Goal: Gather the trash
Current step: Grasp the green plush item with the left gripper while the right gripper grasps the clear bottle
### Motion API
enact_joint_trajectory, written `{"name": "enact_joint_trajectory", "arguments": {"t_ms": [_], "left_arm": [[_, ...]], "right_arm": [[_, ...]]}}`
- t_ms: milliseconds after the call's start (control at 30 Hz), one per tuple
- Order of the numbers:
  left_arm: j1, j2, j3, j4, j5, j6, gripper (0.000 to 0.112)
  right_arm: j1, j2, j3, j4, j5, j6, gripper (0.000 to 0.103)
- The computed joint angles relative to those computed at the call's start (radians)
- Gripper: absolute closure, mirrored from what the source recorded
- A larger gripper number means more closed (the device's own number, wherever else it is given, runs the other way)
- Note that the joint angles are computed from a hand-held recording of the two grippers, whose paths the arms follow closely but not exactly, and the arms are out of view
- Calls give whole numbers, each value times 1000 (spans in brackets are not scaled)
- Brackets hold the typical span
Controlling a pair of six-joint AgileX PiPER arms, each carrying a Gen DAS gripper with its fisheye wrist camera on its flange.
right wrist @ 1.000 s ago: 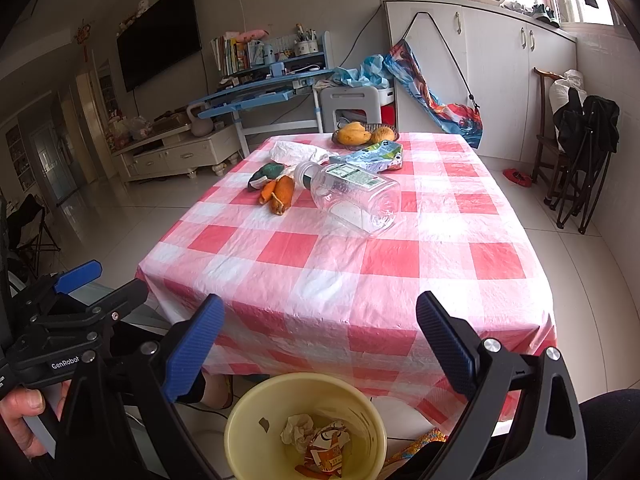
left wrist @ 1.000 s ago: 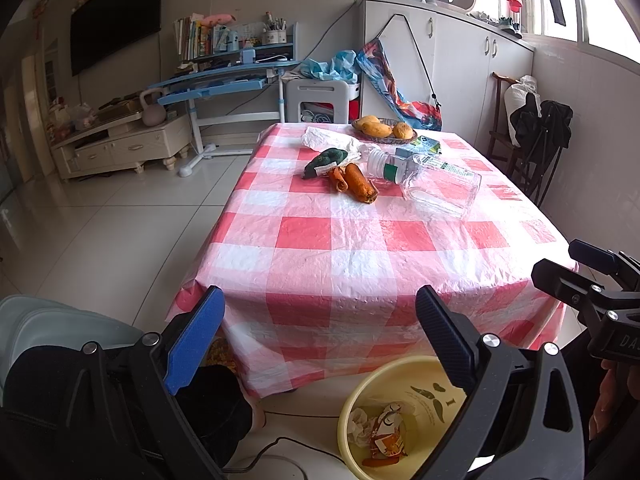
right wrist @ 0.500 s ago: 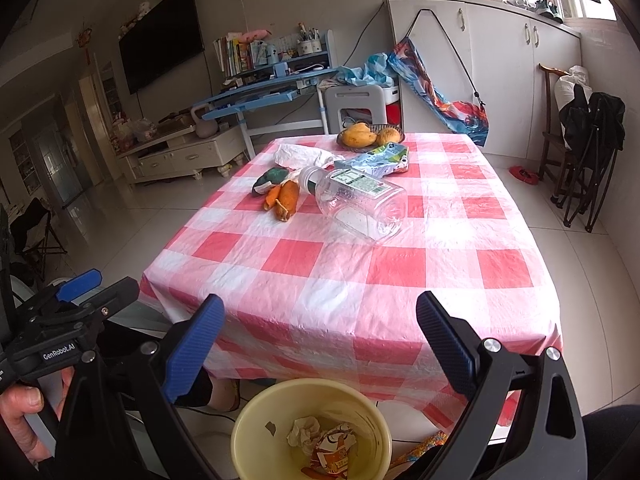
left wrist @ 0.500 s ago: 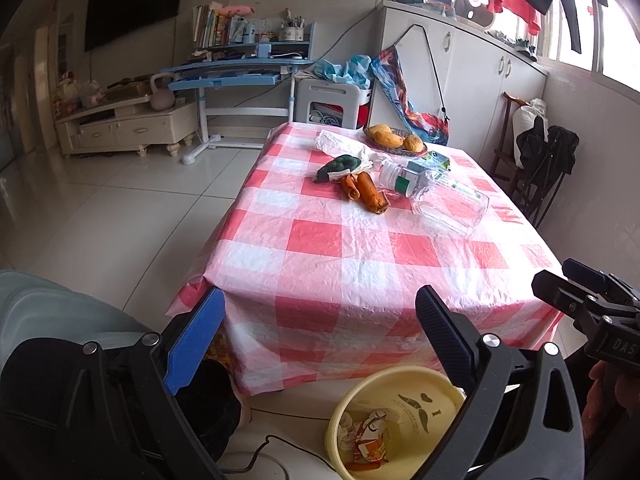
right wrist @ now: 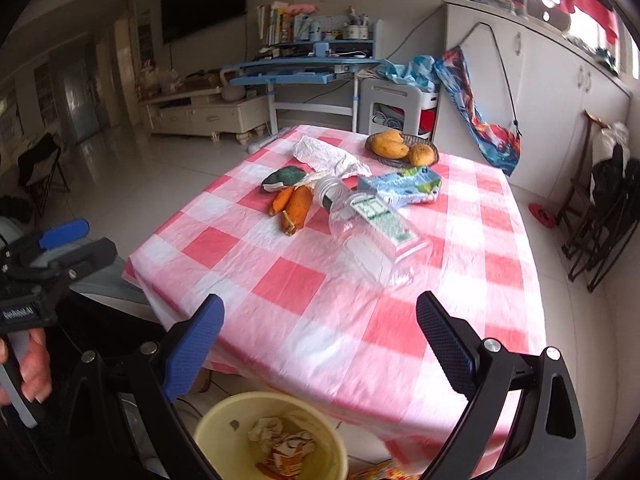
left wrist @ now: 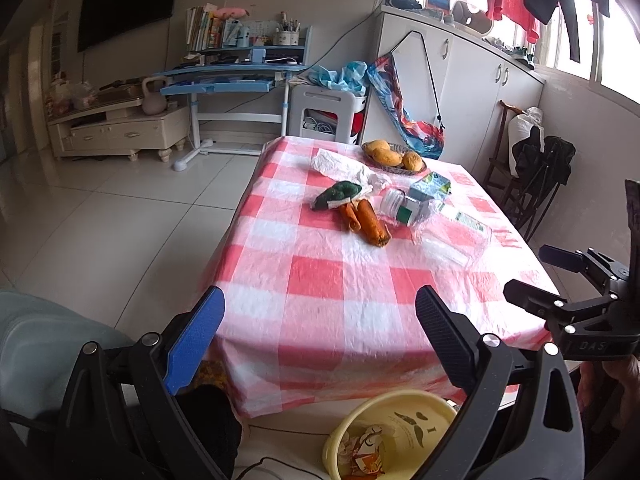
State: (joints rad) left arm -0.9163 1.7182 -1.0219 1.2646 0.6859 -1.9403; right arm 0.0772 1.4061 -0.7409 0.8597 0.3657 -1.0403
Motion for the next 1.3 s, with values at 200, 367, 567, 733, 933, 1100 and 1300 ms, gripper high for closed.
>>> {"name": "enact_joint_trajectory", "arguments": {"t_ms": [200, 367, 567, 733, 933, 1100, 1300], "left_arm": [[136, 91, -164, -87, -109, 249, 20], [224, 259, -402, -275, -123, 596, 20], [294, 490, -745, -512, -73, 936, 20], [329, 680, -1053, -665, 28, 1153, 20], [366, 903, -1471, -821, 218, 1365, 33], [392, 932, -1536, -895, 226, 1409, 55], [402, 887, -1452, -935, 173, 1421, 88]], "right_arm": [[18, 165, -166, -206, -1, 128, 11], [2, 288, -273, -199, 14, 131, 11], [-1, 393, -395, -248, 66, 203, 11], [5, 456, -472, -301, 106, 277, 11], [17, 511, -529, -364, 130, 326, 11], [16, 529, -552, -398, 144, 358, 11], [13, 542, -569, -419, 171, 375, 12]]}}
